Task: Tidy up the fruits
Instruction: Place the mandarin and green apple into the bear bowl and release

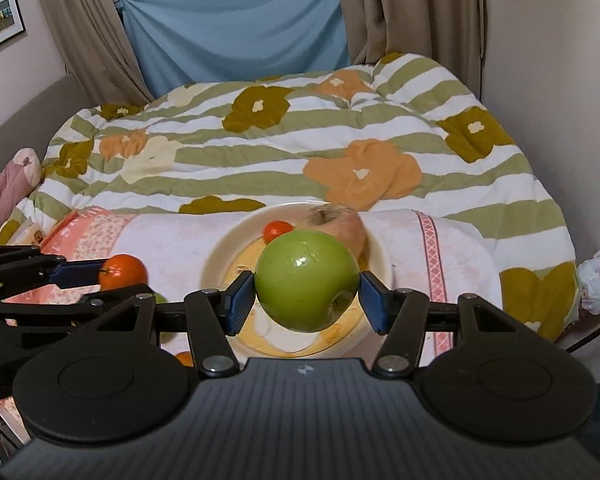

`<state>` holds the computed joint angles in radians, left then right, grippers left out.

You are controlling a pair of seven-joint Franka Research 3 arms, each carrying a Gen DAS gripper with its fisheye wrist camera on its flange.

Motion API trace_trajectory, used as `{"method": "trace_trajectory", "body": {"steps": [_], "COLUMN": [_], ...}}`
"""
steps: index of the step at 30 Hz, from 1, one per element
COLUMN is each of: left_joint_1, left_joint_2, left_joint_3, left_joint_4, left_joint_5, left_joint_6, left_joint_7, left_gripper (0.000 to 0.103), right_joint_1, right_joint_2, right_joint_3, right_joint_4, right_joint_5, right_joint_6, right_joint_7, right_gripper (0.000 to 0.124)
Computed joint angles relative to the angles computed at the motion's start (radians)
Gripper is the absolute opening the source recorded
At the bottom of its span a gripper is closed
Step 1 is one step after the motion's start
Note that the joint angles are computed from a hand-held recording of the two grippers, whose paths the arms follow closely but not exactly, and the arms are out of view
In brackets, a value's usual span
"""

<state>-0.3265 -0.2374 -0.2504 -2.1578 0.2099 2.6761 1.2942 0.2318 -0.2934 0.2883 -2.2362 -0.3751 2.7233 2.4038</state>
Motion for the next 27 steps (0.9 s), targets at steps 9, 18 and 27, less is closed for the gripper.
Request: {"method": "trace_trajectory", "body": {"steps": [9, 18, 27], "left_joint_1": [-0.02, -0.046, -0.043], "left_joint_2": [0.214, 0.342, 0.294], "left_joint_3": [-0.036, -0.046, -0.04], "left_joint_4": [0.151, 0.232, 0.184], "left_joint_5": [0.043, 0.058, 0.056], "left_joint_6": [-0.032, -0.051, -0.02], "left_joint_7": [-0.01, 0.033, 0.027], "left_gripper": [0.041, 0.041, 0.086], "right_joint_1": [0.014, 0.02, 0.031], "right_joint_2": [0.081, 0.13, 0.151], "right_joint_3": [-0.092, -0.123, -0.133], "right_joint_4": [0.006, 0.011, 0.026], "right_joint_5": [0.11, 0.17, 0.205], "right_joint_6": [0.047, 0.064, 0.06], "right_joint_7": [-0.197, -0.275, -0.312], "right_gripper": [0.071, 0.072, 0.071]}}
